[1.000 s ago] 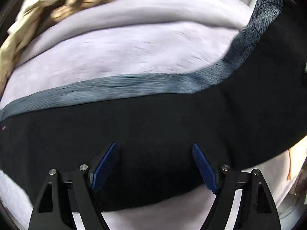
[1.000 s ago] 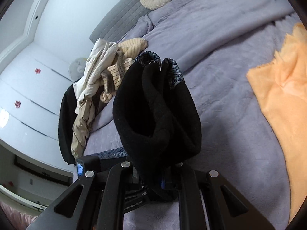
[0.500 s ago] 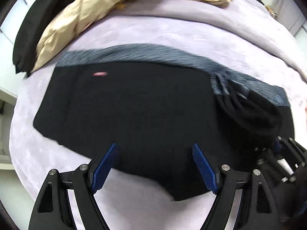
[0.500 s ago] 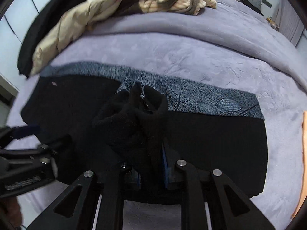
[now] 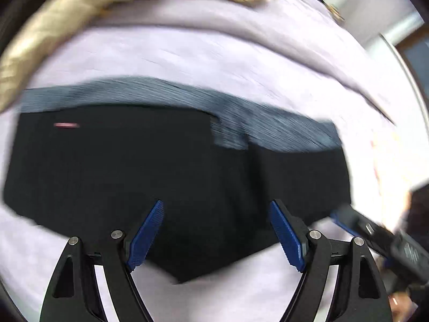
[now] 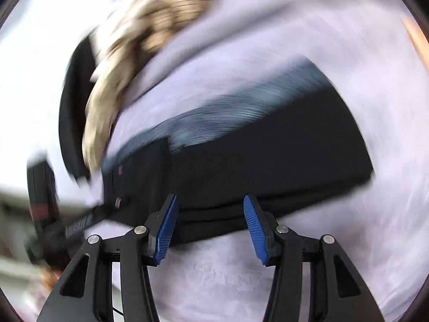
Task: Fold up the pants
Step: 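Lay the leg ends onto the waistband and open the right tool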
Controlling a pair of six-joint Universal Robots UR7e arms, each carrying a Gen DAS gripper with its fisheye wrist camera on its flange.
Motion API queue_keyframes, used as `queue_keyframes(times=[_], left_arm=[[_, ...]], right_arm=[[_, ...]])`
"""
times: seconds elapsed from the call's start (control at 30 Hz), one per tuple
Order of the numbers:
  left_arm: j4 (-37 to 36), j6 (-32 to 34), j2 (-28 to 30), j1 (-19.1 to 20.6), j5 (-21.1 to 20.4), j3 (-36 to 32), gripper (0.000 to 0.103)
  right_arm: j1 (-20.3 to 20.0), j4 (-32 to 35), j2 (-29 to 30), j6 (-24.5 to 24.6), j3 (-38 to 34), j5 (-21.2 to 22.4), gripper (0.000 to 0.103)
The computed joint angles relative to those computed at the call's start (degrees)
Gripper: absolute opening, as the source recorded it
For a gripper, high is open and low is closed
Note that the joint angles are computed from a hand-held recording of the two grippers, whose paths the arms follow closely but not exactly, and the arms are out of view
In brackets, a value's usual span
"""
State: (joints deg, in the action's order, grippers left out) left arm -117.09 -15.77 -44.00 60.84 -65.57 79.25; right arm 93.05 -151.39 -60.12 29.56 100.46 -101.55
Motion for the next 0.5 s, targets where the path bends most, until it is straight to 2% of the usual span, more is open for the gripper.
queue_keyframes(times=[0.07,0.13,0.2,0.23,0.27,0.3,0.33,0.43,0.5], left_arm=[[0.4,-0.3,2.0,-1.0,0.4,-0.3,0.082],[0.7,-0.2,4.0,-0.8,1.4,-1.7,0.081],[2.0,-0.9,5.9,0.1,1.2,-4.2,0.066],[2.9,-1.6,6.4,-0.1,1.0,-4.5,0.061],[3.2,-1.9,6.6,-0.4,2.0,-4.3,0.061],[3.1,-2.1,6.5,-0.7,2.2,-4.0,0.06],[3.2,-2.0,6.3,-1.1,3.0,-3.9,0.055],[-0.1,-0.5,3.7,-3.5,6.4,0.3,0.055],[-0.6,0.2,3.4,-3.5,9.0,1.6,0.056]], right_arm=[[-2.8,-3.3,-0.7,3.0,2.7,4.3,0.055],[-4.3,-5.7,-0.8,5.8,4.4,6.6,0.05],[-5.5,-9.4,-0.9,9.0,6.1,8.6,0.046],[-5.7,-10.7,-0.9,10.4,6.9,9.2,0.039],[-5.9,-10.9,-0.5,11.8,6.9,9.5,0.029],[-6.1,-10.0,-0.2,12.7,6.5,9.6,0.005],[-6.2,-9.7,-0.2,13.1,6.3,10.0,0.005],[-4.5,-9.7,-0.2,8.9,5.1,11.3,0.005],[-4.1,-8.4,0.5,8.5,4.6,10.7,0.005]])
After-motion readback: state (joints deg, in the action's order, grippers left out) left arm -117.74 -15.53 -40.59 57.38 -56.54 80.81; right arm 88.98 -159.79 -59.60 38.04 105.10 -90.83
